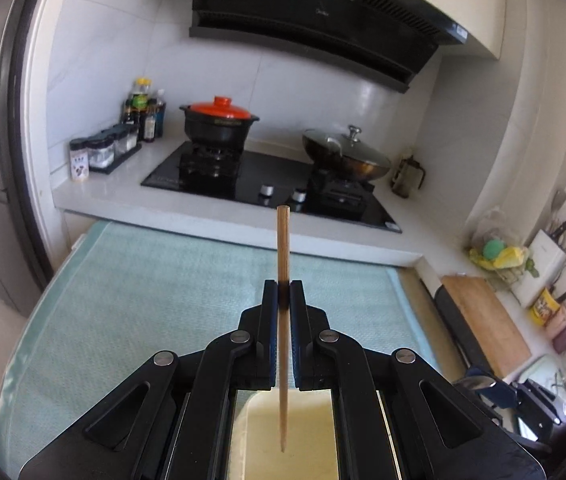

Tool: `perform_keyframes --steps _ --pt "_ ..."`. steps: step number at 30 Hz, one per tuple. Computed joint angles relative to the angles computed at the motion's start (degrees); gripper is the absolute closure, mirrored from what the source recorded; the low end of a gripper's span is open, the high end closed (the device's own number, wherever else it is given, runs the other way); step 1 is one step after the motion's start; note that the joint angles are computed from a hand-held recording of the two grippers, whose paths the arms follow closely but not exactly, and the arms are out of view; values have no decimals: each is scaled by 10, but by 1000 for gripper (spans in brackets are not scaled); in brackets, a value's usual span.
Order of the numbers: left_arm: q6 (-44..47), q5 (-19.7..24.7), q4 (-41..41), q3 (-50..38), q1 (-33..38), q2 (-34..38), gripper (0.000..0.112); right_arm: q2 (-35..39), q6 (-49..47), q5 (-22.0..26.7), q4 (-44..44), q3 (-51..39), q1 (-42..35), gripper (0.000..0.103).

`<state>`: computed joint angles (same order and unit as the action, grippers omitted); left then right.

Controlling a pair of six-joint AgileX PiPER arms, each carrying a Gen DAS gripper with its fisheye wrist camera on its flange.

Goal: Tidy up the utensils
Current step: 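Lower the chopstick into the cream holder with the left tool while the right tool drops the spoon in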

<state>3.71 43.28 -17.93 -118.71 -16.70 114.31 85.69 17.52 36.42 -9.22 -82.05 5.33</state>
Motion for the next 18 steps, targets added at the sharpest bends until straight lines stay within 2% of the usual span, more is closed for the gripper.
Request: perform_keyframes --steps 3,7,9,10,11,13,15,18 --pt "-12 6 18 -6 -7 29 109 44 -29 -3 39 -5 -26 67" --pt "-7 0 39 21 -16 31 107 69 -35 1 43 -3 -36 67" --pt "-12 2 49 32 -18 26 93 65 -23 -2 25 5 -32 61" --pt "-14 1 52 40 -17 19 75 61 -20 -2 20 6 -32 53" --pt "-20 -6 59 53 -19 10 63 52 -16 -4 17 11 -31 50" --pt "-6 -29 53 101 -13 -27 59 30 -11 2 15 16 -30 50" --pt "28 -33 30 141 -1 -68 56 -1 -4 13 7 23 -25 50" --pt "104 -45 -22 231 33 -151 44 -72 21 32 -41 56 0 49"
